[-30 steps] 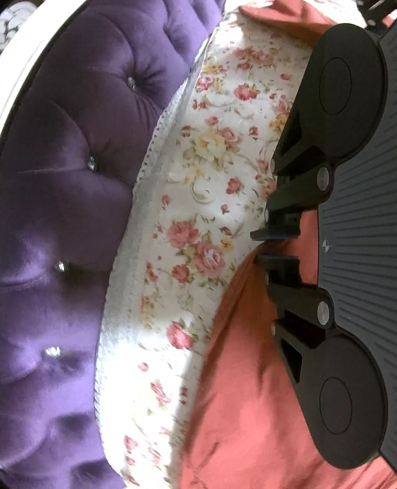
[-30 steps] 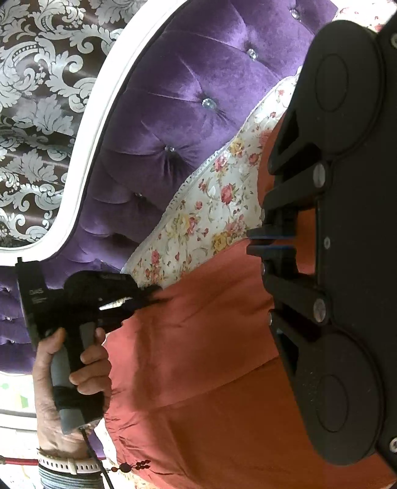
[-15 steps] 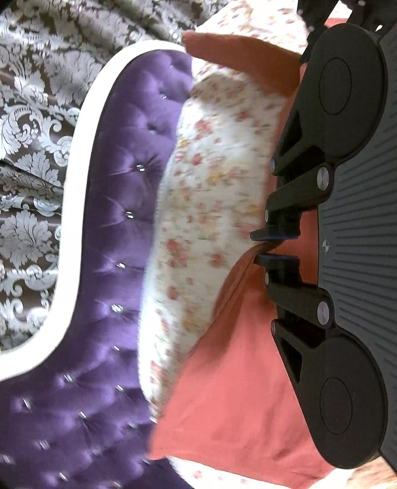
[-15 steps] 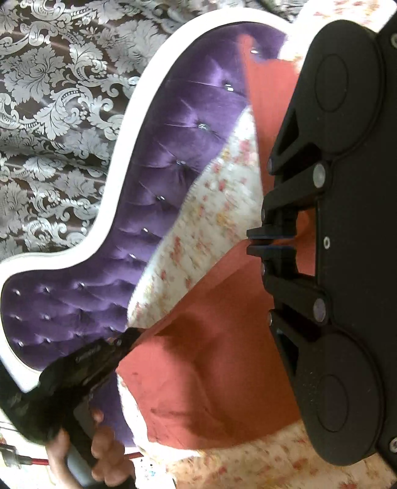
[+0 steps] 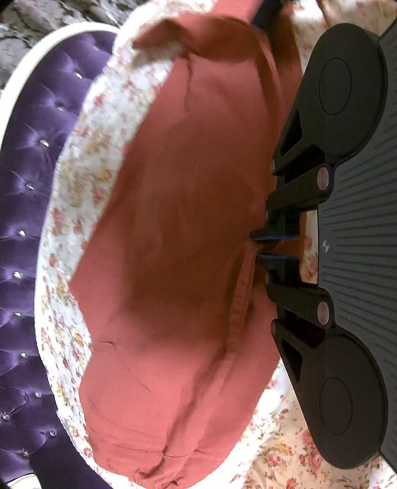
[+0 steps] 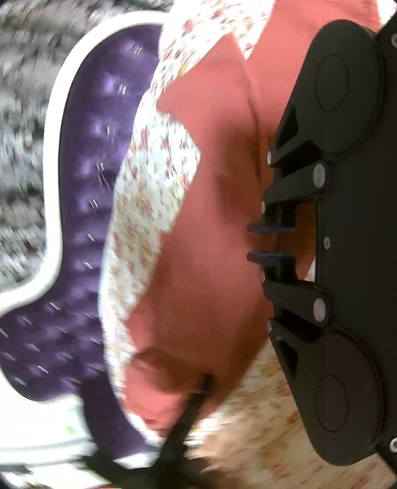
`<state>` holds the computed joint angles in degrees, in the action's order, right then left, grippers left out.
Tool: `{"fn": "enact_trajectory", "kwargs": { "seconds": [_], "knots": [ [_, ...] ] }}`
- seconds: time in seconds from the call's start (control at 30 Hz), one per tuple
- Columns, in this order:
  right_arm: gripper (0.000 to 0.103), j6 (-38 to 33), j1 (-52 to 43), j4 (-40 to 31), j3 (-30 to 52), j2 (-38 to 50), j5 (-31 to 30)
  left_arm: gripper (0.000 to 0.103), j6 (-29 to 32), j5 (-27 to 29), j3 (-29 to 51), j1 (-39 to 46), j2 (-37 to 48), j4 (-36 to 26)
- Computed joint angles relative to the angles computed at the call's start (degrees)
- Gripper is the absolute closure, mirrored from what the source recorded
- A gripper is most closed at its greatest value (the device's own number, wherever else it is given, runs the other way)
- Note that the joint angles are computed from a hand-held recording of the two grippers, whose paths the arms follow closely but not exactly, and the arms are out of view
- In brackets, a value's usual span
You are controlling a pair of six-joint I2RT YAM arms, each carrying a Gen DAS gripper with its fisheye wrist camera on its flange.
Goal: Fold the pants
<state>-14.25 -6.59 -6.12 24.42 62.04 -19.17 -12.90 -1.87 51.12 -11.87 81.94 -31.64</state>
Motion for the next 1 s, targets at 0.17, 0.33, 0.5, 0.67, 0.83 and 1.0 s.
{"fn": "enact_trajectory", "kwargs": {
  "seconds": [0.17, 0.33, 0.5, 0.67, 0.83, 1.0],
  "knots": [
    [0.066, 7.2, -13.1, -0.5, 5.2, 4.1, -0.7, 0.094, 1.0, -0.7, -2.5, -0.1, -1.0, 1.7],
    [0.056, 16.0, -20.5, 5.3, 14.1, 19.7, 1.1, 0.094, 1.4, -2.9, -4.0, -1.5, -2.0, 2.8],
    [0.056, 19.6, -20.6, 8.5, 21.5, 31.6, 4.8, 0.094, 1.5, -3.6, -4.0, -1.9, -1.4, 3.3],
    [0.057, 24.7, -20.1, 7.0, 26.5, 38.2, 4.8, 0.094, 1.0, -3.4, -3.8, -1.8, -1.2, 3.2],
    [0.096, 25.0, -19.1, 7.4, 23.8, 32.5, 5.2, 0.094, 0.9, -3.7, -3.1, -1.9, -0.7, 2.7],
    [0.096, 18.9, -20.3, 5.5, 11.7, 8.3, 11.0, 0.094, 1.0, -2.4, -3.2, -0.9, -0.8, 2.9]
  ]
}}
